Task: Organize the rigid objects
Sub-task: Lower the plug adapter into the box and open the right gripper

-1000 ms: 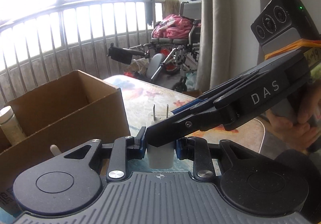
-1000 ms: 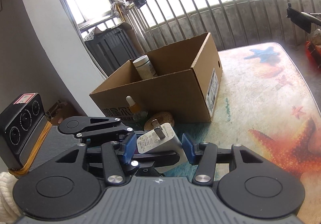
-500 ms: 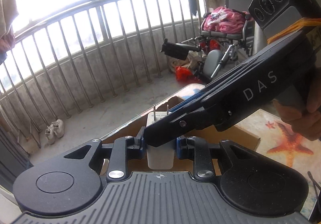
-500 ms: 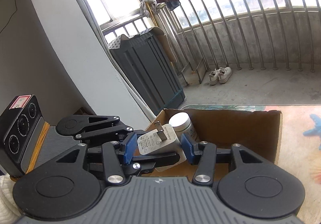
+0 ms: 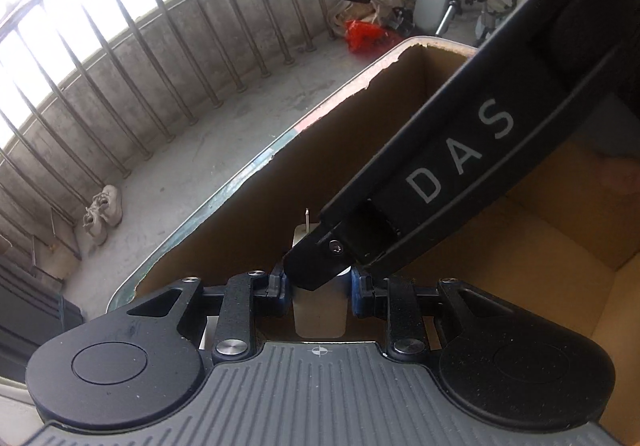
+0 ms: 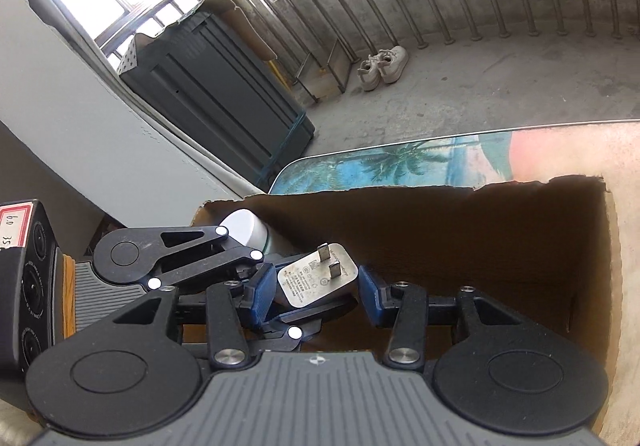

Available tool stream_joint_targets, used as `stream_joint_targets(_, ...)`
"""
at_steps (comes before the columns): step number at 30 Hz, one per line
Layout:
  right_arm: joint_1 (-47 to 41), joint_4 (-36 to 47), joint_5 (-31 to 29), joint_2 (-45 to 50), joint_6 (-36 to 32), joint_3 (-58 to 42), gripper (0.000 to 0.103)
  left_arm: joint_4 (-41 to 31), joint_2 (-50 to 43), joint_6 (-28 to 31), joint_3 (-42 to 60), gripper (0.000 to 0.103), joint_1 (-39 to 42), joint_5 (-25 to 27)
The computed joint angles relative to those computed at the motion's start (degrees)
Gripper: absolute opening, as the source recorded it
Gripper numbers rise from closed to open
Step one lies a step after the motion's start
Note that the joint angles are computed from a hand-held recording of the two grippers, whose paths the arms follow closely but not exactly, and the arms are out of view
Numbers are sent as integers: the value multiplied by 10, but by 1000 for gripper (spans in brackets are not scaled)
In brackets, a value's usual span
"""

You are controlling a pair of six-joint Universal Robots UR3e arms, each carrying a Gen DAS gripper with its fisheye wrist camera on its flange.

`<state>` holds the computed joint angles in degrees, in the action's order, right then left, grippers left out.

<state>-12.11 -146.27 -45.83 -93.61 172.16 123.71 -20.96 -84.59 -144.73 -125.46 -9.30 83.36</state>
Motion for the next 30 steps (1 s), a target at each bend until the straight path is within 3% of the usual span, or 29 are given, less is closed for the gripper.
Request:
stream_joint_targets(6,2,-9,-4,59,32,-16,48,-22,-29,21,26,27,-23,44)
stream_joint_targets(11,3,-3,-2,74,32,-19,48,-14,-11,55,14,30,-60,91)
stream_joint_targets(18,30,-33,-13,100,39,-22,48,-63,25,70,17,26,-87,123)
stream_joint_targets(22,34,-37,-22,97,42,-19,48,-54,63,81,-11,26,-99,134)
stream_joint_targets(30,31,-31,1,113,65,-20,48,-40,77,130,-42,25,-161,234)
